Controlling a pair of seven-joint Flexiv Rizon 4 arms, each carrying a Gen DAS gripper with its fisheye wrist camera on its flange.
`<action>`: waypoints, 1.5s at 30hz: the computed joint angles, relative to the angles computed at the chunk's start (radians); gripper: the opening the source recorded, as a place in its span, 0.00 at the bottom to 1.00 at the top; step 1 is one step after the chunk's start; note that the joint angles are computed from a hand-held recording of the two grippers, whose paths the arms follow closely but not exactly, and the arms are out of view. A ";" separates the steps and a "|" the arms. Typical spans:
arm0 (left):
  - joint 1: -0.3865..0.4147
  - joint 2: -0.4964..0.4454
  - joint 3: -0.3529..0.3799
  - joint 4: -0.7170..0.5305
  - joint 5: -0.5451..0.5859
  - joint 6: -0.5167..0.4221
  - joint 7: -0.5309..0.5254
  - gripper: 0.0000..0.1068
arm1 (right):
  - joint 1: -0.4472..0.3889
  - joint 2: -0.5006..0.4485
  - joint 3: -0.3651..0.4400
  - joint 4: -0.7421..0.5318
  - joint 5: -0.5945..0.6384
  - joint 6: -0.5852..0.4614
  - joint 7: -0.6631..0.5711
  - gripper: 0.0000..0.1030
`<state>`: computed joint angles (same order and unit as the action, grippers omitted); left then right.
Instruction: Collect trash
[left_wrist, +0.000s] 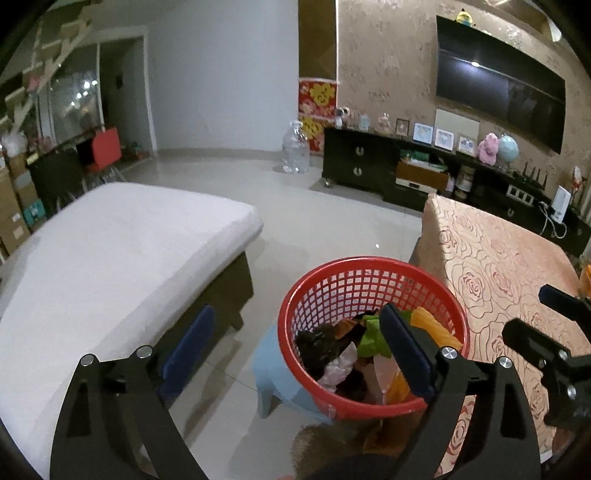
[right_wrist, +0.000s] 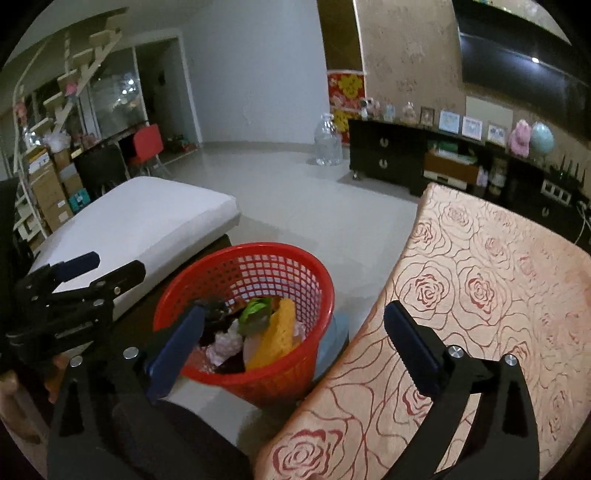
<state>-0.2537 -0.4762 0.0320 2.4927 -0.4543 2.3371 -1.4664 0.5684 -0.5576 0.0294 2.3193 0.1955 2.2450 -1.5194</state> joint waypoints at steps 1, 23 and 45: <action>-0.015 0.006 0.004 0.011 -0.015 0.013 0.002 0.83 | 0.000 0.005 0.007 0.010 0.001 0.011 0.001 0.93; -0.071 0.048 -0.020 0.158 -0.086 0.184 -0.040 0.89 | 0.145 0.059 0.027 0.100 0.246 0.136 -0.094 0.93; -0.071 0.049 -0.023 0.166 -0.078 0.177 -0.061 0.89 | 0.165 0.062 0.027 0.105 0.282 0.131 -0.115 0.93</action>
<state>-0.3252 -0.4274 0.0095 2.6589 -0.5326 2.5146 -1.5274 0.7332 -0.4961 0.0566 2.4239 0.4780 2.3758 -1.6341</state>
